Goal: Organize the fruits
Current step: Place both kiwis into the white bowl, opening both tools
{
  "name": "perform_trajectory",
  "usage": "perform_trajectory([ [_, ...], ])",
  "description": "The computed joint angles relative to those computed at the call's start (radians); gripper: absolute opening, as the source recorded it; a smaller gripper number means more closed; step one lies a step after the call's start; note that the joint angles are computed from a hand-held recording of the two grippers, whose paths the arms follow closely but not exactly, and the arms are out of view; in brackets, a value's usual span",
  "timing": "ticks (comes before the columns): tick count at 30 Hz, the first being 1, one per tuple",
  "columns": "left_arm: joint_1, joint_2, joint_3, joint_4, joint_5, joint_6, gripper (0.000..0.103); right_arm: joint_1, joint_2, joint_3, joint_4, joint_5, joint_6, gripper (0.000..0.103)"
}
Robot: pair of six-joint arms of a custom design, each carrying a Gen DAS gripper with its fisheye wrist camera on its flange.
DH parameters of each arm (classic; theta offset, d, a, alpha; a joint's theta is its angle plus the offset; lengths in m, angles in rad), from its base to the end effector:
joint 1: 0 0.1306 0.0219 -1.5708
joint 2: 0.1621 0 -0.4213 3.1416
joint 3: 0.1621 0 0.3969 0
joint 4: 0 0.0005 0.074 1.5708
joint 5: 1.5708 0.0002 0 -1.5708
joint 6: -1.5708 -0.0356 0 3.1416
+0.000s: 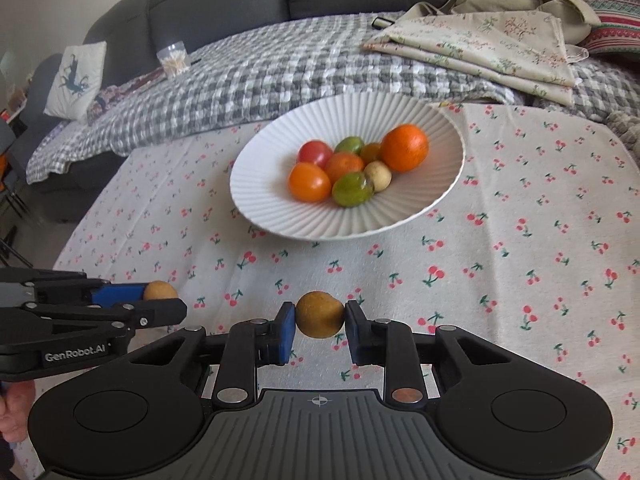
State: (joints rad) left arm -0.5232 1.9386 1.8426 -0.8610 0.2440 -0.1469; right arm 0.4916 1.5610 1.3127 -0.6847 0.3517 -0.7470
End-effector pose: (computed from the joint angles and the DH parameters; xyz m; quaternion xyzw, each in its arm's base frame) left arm 0.5951 -0.3538 0.3672 0.3459 0.8815 -0.1701 0.2729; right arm 0.4771 0.2410 0.3631 0.1735 0.9203 0.0439 0.3478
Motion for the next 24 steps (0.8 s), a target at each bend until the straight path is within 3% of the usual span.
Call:
perform_trajectory([
  [13, -0.004, -0.006, 0.016, 0.074, 0.034, 0.031, 0.026, 0.002, -0.037, 0.005, 0.018, 0.049, 0.033, 0.026],
  [24, -0.007, 0.063, 0.132, 0.110, 0.025, 0.062, 0.026, -0.037, -0.062, -0.001, 0.056, 0.108, 0.037, 0.026],
])
